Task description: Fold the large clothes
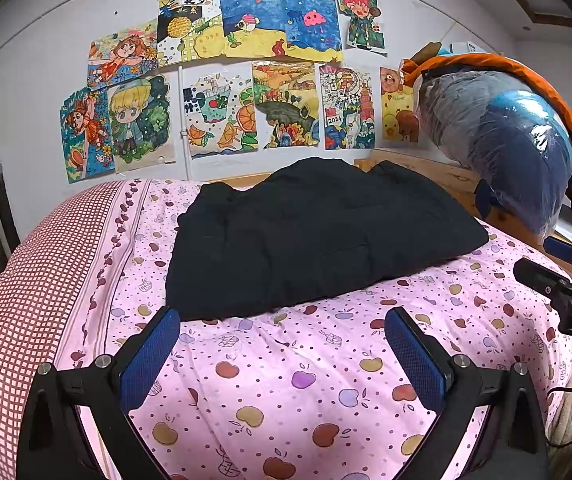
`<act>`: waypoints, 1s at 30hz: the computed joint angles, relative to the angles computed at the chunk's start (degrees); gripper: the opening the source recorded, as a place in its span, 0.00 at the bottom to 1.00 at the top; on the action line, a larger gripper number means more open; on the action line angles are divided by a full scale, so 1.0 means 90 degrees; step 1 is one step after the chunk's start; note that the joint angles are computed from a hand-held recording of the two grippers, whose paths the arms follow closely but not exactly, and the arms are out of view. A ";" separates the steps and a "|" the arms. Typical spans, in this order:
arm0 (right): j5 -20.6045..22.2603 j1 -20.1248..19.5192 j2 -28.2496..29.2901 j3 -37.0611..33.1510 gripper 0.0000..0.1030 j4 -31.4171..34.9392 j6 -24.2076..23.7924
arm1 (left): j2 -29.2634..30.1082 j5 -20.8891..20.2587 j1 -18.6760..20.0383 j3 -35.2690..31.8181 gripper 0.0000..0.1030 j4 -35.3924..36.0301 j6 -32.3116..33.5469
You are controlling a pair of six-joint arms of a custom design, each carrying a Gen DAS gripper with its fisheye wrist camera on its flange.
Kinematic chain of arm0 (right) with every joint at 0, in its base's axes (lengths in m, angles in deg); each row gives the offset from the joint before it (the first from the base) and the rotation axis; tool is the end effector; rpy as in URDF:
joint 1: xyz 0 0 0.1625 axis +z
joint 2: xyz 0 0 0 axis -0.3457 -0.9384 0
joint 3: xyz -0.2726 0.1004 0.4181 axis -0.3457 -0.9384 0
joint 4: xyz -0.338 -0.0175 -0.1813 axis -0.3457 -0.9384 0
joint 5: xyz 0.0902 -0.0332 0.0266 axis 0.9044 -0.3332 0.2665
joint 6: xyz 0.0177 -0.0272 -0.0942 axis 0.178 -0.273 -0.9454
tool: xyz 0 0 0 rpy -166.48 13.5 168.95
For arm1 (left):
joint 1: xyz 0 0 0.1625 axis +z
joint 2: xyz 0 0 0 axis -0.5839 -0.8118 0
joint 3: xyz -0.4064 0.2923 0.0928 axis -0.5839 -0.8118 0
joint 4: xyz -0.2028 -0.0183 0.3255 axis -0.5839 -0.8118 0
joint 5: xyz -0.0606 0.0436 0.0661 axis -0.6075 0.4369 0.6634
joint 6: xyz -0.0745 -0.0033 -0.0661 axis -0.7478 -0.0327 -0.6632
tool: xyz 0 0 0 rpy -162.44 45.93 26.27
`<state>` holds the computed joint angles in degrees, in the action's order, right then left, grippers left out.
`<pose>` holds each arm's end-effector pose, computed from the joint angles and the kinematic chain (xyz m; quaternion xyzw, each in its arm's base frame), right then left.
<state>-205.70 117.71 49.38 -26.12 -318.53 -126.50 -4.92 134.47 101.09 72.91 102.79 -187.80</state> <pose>0.1747 -0.7660 0.0366 0.0562 -0.6548 0.6193 0.4297 -0.2098 -0.8506 0.1400 0.4091 0.7959 -0.4037 0.1904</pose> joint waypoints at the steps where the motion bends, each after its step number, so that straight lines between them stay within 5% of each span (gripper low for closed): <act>1: 0.0001 0.0000 -0.0007 0.0008 0.98 0.0002 0.0000 | 0.0012 -0.0008 -0.0001 -0.0024 1.00 0.0017 -0.0002; 30: 0.0016 -0.0012 -0.0019 0.0013 0.98 0.0021 0.0041 | 0.0028 0.0000 0.0004 -0.0083 1.00 0.0062 -0.0005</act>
